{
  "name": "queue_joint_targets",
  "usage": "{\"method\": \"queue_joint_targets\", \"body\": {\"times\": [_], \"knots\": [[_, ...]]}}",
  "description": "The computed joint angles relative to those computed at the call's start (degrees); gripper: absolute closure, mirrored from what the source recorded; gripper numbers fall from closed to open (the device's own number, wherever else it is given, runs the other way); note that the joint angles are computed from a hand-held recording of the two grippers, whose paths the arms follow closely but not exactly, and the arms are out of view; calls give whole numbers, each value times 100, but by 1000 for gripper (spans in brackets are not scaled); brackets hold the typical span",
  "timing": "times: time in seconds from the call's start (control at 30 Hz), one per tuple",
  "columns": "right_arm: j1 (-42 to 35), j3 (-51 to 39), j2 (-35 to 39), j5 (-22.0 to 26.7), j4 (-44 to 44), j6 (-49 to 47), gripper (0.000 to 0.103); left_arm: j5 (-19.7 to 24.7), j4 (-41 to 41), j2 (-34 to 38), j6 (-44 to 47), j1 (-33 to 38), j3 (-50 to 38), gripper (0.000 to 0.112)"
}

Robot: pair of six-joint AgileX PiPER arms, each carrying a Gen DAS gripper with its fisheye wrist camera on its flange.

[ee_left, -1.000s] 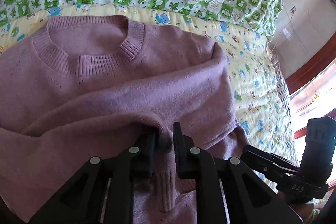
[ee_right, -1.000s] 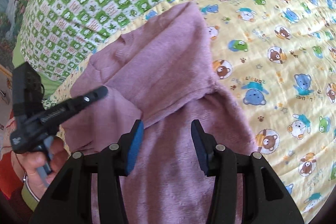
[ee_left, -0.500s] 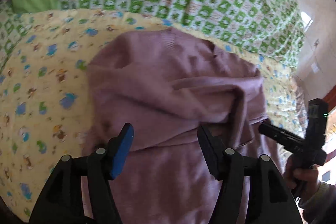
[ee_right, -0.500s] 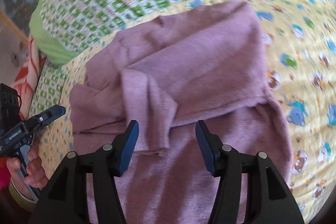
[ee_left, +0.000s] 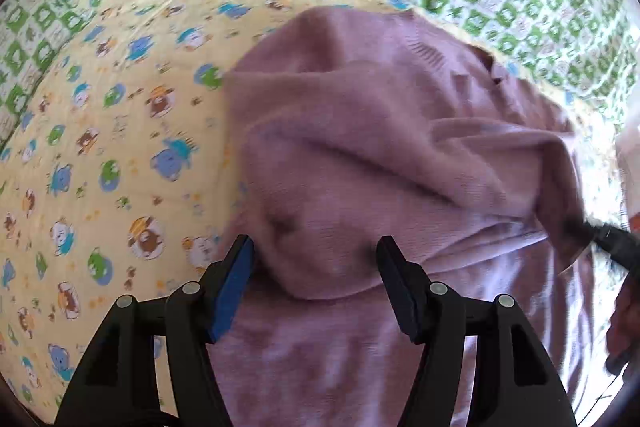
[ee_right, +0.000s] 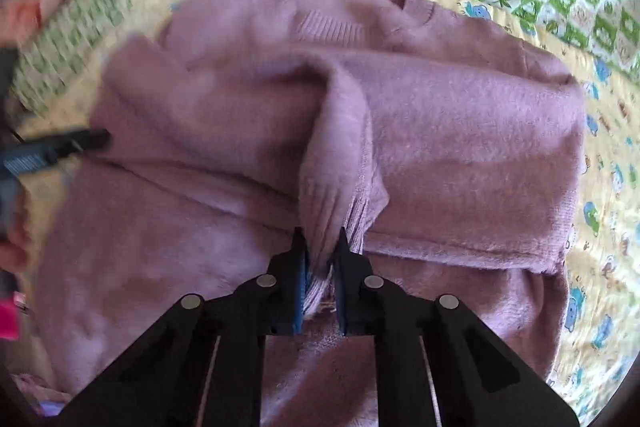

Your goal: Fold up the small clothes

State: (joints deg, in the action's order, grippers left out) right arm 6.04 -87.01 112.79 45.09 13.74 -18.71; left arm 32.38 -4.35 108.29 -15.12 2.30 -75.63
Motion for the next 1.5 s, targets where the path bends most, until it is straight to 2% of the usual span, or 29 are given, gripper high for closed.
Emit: {"method": "queue_joint_targets", "body": {"times": [0.1, 0.2, 0.33, 0.4, 0.53, 0.6, 0.67, 0.77, 0.87, 1.03, 1.1, 1.2, 1.33, 1.5], "knots": [[-1009, -872, 17, 917, 1594, -466, 94, -203, -345, -180, 384, -15, 211, 47], [-1959, -1922, 387, 1713, 2554, -235, 94, -148, -97, -107, 411, -183, 105, 46], [-2403, -2611, 716, 2059, 2582, 253, 97, -172, 345, 21, 234, -358, 21, 46], [-2585, -2629, 818, 2176, 2831, 367, 97, -156, 382, 117, 279, -399, -14, 46], [-2576, -2447, 754, 2088, 2834, 382, 97, -220, 149, 99, 543, -344, 36, 45], [-2528, -2604, 828, 2142, 2737, 413, 97, -173, 600, 114, -45, -317, 25, 46], [-2477, -2797, 898, 2186, 2721, 470, 98, -239, 663, 81, -230, -225, 92, 46], [-2472, -2713, 724, 1935, 2760, 325, 98, -190, 676, 174, -399, -136, 45, 46], [-2281, -2882, 904, 1781, 1865, 491, 98, -115, 996, 363, -750, -199, -77, 46], [-2083, -2447, 1261, 1440, 774, 648, 98, -50, 300, 375, -400, 26, -207, 46], [-2135, -2182, 1203, 1281, 887, 522, 98, -4, -107, 383, -86, 176, -346, 46], [-2218, -2093, 1135, 1247, 1142, 359, 98, 309, -697, 647, 271, 449, -885, 43], [-2247, -1983, 1041, 1237, 1268, 156, 98, 730, -1236, 1222, 284, 834, -1800, 40], [-2255, -1681, 907, 1150, 1440, -52, 98, 1634, -1485, 2386, 38, 1076, -3563, 40]]}}
